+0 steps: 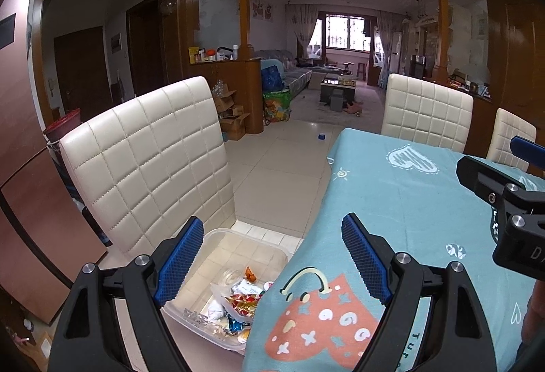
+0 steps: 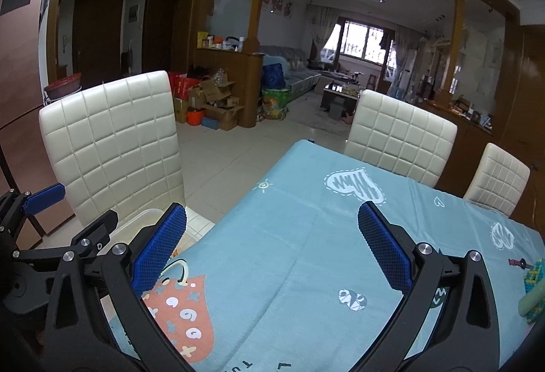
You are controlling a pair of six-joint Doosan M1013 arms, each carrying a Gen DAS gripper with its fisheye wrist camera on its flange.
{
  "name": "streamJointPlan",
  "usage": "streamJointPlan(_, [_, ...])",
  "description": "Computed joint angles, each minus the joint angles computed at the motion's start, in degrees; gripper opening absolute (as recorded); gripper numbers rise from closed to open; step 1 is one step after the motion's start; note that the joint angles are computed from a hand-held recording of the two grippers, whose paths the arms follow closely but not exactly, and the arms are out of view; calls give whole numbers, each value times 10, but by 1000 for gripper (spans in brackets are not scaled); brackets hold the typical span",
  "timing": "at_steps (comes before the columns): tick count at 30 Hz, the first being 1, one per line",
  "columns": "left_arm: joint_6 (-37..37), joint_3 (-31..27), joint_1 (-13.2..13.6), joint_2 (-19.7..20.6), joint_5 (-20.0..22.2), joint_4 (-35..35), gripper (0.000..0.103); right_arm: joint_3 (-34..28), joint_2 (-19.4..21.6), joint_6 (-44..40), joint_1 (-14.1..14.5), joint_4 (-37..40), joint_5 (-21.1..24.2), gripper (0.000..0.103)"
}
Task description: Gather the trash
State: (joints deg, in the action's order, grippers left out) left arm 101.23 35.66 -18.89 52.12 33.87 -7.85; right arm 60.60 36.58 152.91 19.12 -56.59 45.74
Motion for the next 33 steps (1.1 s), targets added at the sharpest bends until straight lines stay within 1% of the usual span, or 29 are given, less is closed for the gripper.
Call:
streamJointPlan(8, [43,40,-3,-26,-26,-37,81,26,-19,42,3,-29,6,99])
streamJointPlan(13, [60,60,-6,-39,-46,-46,81,45,-32,77,6,-61,10,99])
streamJointPlan(21, [75,71,-10,-46,-50,-56,81,61,-43,97,6,-73,11,99])
streamJointPlan(26, [103,77,-10,-51,-51,-85,81,68,-47,107,7,-81,11,99])
streamJointPlan(33, [106,76,-14,-51,-51,-76,81,77,-53,113,3,-77,10,99])
